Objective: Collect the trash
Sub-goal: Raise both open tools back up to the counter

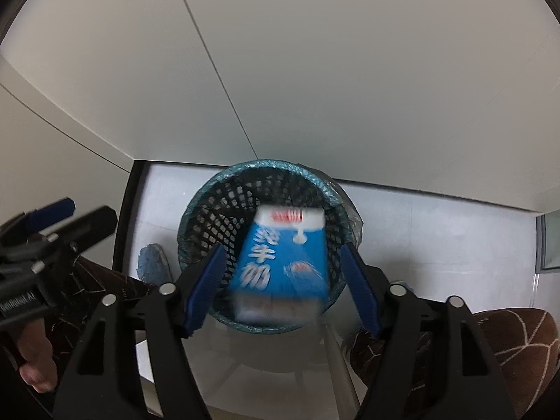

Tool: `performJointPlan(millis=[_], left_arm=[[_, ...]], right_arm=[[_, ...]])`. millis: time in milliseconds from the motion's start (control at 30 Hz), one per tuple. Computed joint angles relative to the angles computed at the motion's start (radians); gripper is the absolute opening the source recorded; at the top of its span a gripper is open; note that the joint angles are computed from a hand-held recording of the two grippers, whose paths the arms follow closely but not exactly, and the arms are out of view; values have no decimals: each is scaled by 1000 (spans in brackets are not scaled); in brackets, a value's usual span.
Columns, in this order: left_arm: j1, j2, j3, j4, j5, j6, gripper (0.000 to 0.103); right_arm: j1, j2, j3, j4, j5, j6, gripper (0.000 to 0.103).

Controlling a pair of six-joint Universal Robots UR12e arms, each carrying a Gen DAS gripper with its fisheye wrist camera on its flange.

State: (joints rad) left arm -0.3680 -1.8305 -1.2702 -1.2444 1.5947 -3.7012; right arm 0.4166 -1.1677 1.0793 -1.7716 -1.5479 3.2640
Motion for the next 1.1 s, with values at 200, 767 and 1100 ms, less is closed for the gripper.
performJointPlan(millis=[200, 767, 1100], left_arm=[[-9, 16, 38, 11, 64, 7, 93], [-40, 5, 261, 13, 185, 45, 97], [-54, -40, 442, -37, 250, 42, 97]], right_arm=[[6, -24, -17, -35, -30, -16, 86], [-11, -63, -179, -179, -110, -34, 94], [-24, -13, -383, -220, -149, -82, 94]])
